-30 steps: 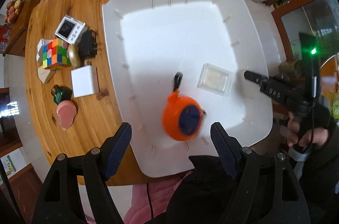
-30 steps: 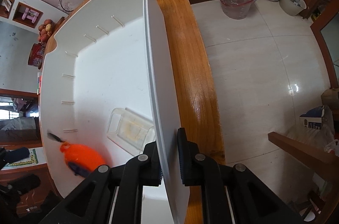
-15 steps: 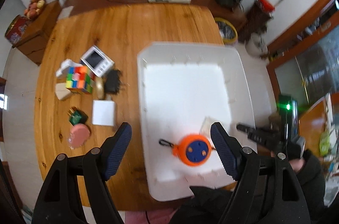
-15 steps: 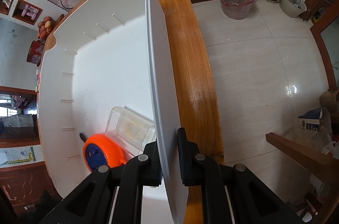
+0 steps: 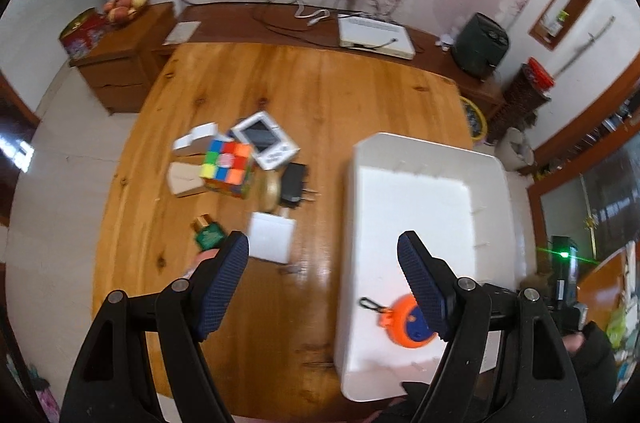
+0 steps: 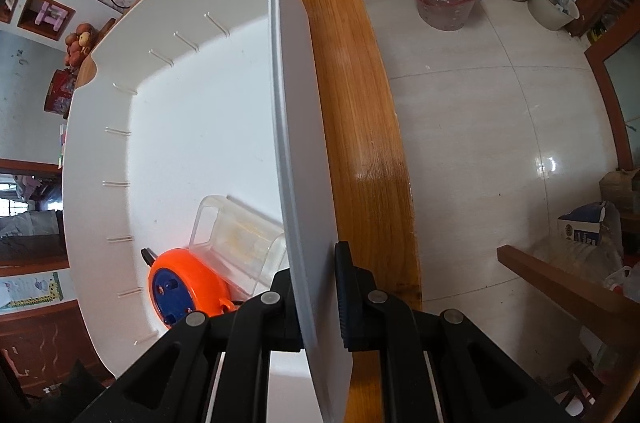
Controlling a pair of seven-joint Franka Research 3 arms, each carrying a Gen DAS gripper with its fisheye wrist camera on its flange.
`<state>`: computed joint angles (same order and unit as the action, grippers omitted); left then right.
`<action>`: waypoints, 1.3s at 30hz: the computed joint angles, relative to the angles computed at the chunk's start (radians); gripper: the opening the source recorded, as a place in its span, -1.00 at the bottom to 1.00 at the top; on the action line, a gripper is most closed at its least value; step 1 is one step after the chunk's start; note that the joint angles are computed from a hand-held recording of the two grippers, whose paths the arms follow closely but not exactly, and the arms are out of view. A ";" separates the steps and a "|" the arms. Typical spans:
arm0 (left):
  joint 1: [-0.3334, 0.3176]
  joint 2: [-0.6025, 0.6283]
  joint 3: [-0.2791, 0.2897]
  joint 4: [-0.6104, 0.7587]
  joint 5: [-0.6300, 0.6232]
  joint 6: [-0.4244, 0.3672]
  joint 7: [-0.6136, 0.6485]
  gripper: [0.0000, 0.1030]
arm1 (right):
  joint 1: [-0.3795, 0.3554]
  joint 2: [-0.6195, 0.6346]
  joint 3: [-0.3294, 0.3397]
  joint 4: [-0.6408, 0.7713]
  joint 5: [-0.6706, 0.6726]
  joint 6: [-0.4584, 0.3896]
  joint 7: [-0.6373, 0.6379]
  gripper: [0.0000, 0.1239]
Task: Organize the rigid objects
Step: 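Move the left tool to the pink tape dispenser and grasp it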
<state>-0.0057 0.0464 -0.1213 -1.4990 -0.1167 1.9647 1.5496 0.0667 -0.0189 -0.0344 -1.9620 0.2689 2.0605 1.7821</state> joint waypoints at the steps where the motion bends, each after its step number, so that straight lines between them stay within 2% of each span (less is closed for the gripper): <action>1: 0.002 0.003 0.003 0.002 0.012 -0.010 -0.007 0.55 | 0.000 0.002 0.000 0.002 -0.002 -0.002 0.001 -0.82; 7: 0.028 0.025 0.021 0.011 0.060 -0.085 -0.068 0.54 | 0.001 0.017 0.000 0.019 -0.007 -0.010 0.007 -0.82; 17: 0.073 0.040 0.041 -0.007 0.105 -0.151 -0.099 0.54 | -0.001 0.040 -0.003 0.041 -0.010 -0.030 0.039 -0.83; 27: 0.095 0.155 0.032 0.107 0.120 -0.288 -0.029 0.55 | -0.002 0.041 -0.004 0.046 -0.025 -0.037 0.091 -0.83; 32: 0.097 0.216 0.026 0.173 0.146 -0.333 0.002 0.55 | 0.000 0.036 -0.003 0.039 -0.040 -0.037 0.129 -0.83; 39: 0.088 0.296 0.015 0.257 0.203 -0.408 0.101 0.54 | 0.006 0.037 0.000 0.036 -0.063 -0.036 0.192 -0.83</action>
